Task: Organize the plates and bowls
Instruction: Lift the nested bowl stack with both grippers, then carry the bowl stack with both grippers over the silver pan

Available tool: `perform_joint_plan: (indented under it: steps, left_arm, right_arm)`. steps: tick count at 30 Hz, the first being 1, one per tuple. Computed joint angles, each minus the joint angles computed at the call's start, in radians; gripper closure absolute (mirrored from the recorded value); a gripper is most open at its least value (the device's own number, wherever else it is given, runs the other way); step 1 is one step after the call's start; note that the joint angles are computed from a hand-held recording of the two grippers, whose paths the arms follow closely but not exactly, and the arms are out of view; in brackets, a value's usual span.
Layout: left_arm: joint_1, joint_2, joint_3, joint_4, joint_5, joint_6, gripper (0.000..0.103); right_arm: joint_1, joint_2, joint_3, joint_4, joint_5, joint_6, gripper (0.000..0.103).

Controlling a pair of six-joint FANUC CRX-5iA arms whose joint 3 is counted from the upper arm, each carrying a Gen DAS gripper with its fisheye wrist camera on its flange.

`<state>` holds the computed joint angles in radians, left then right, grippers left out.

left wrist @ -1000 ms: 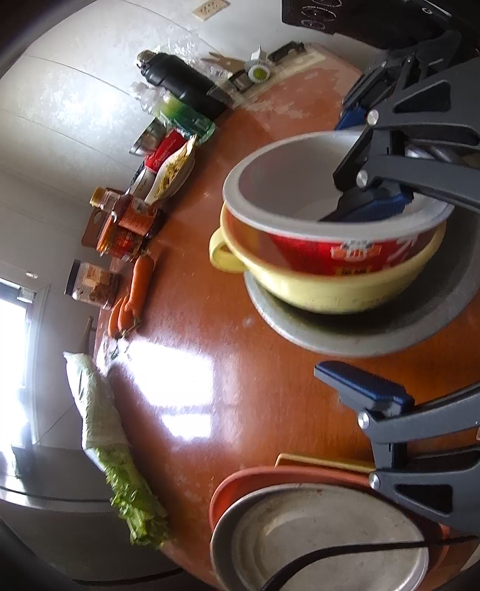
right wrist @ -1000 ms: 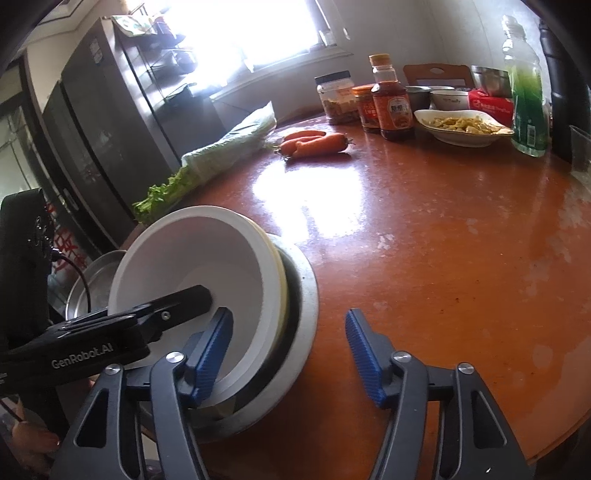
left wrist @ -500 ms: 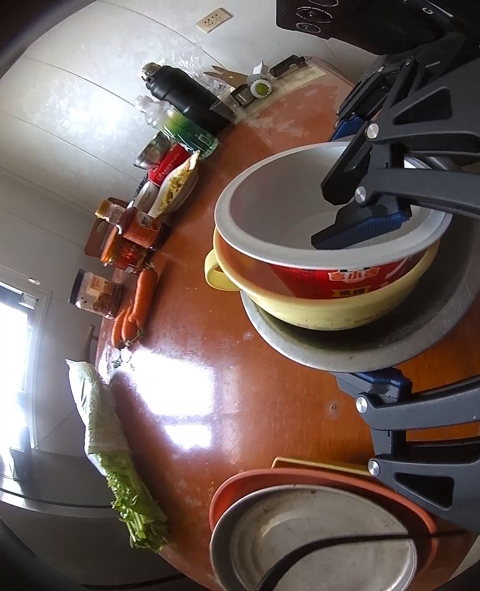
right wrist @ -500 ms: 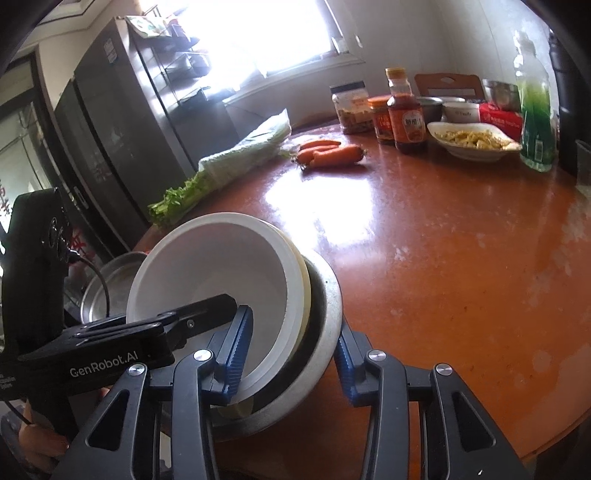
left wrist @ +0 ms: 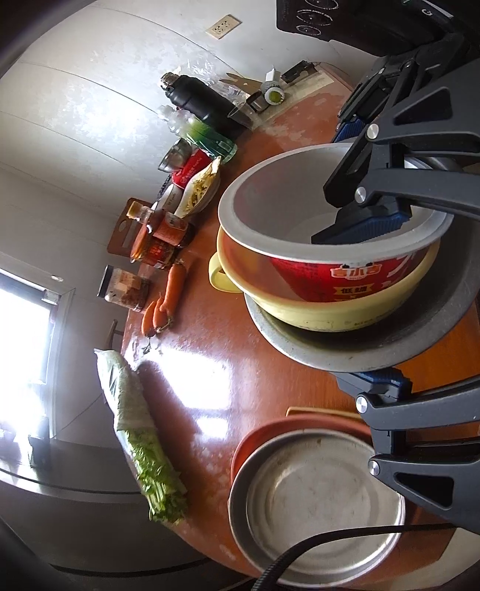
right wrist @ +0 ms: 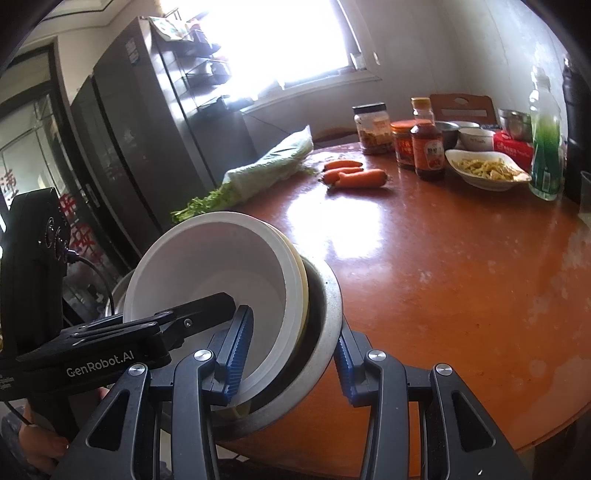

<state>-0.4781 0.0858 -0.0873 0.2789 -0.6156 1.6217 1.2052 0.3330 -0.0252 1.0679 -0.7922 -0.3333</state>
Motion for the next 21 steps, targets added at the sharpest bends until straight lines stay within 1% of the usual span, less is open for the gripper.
perform_joint_plan:
  steps: [8,12,15,21]
  left_arm:
    - [0.04,-0.065,-0.05,0.002,0.026,0.0,0.048]
    - [0.071,-0.097,-0.071,-0.012,0.032,0.008,0.048]
    - [0.102,-0.123,-0.107,0.03,0.052,-0.027,0.048]
    - [0.153,-0.148,-0.118,0.02,0.056,-0.018,0.048]
  right_arm:
    - [0.005,0.046,0.085,-0.002,0.001,0.064,0.059]
    - [-0.001,0.083,0.144,-0.012,0.026,0.114,0.059]
    - [-0.006,0.12,0.204,-0.037,0.037,0.174,0.059]
    - [-0.019,0.192,0.322,-0.082,0.072,0.277,0.059]
